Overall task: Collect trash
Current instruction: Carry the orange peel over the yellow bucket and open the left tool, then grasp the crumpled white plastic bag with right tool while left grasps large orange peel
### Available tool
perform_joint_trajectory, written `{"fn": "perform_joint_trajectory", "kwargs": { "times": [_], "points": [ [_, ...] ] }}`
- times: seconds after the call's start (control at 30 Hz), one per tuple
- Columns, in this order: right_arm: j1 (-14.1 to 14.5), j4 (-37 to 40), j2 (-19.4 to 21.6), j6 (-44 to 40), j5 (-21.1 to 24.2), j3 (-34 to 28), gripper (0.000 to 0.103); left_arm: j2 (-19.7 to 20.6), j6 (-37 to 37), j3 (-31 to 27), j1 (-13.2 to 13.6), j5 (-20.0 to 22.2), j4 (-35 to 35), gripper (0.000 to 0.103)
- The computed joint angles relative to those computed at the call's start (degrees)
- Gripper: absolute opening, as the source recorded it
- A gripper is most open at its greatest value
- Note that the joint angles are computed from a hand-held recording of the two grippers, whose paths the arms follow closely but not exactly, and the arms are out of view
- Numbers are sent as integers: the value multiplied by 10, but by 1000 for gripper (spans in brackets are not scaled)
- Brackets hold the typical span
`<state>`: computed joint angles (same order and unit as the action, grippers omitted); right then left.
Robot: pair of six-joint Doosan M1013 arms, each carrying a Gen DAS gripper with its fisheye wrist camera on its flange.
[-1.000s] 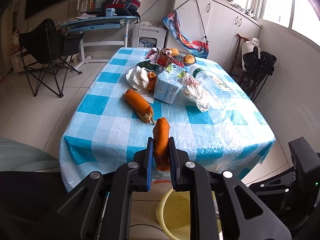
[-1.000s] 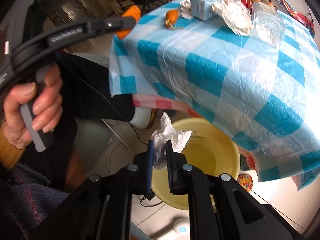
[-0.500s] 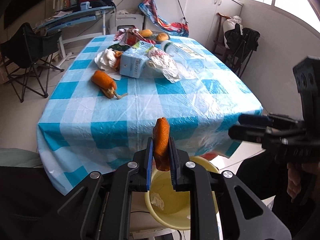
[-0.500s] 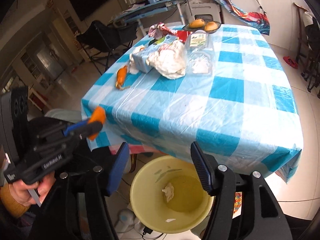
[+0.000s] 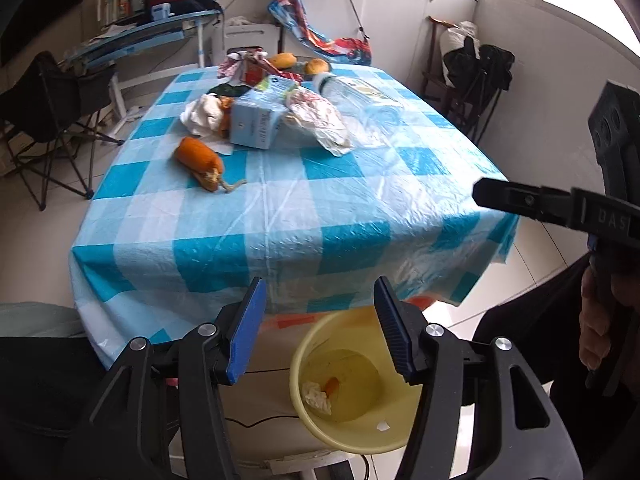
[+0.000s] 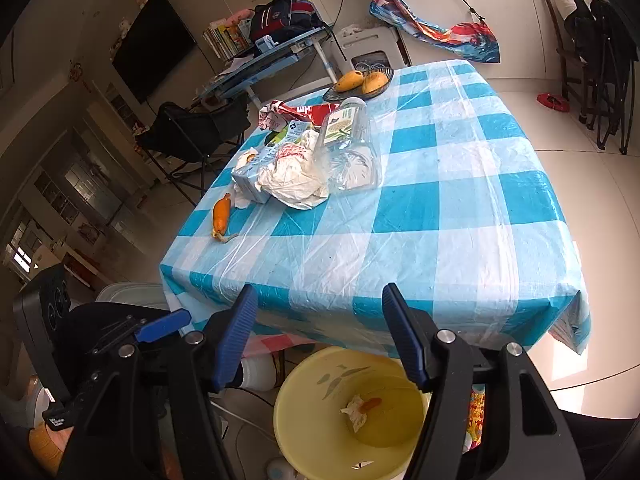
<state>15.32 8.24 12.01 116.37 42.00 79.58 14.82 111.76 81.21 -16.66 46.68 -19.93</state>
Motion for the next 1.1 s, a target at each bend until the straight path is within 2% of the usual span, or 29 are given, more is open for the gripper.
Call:
{"fn": "perform_joint_trajectory", "kwargs": {
  "times": [0.27, 0.43, 0.53, 0.9, 1.1],
  "points": [
    [8, -22, 5, -6, -4, -6, 63, 12, -122, -23, 24, -31, 32, 54],
    [15, -43, 12, -10, -23, -15, 63, 35, -224, -61, 37, -16, 77, 54],
    [18, -51, 23, -22, -17, -30, 63, 50, -256, -84, 38, -2, 97, 54],
    [8, 4, 85, -118, 29, -125, 67, 111, -275, -170, 19, 40, 142, 54],
    [8, -7, 133, -175, 84, -197, 67, 127, -285, -184, 17, 52, 145, 54]
  ]
}}
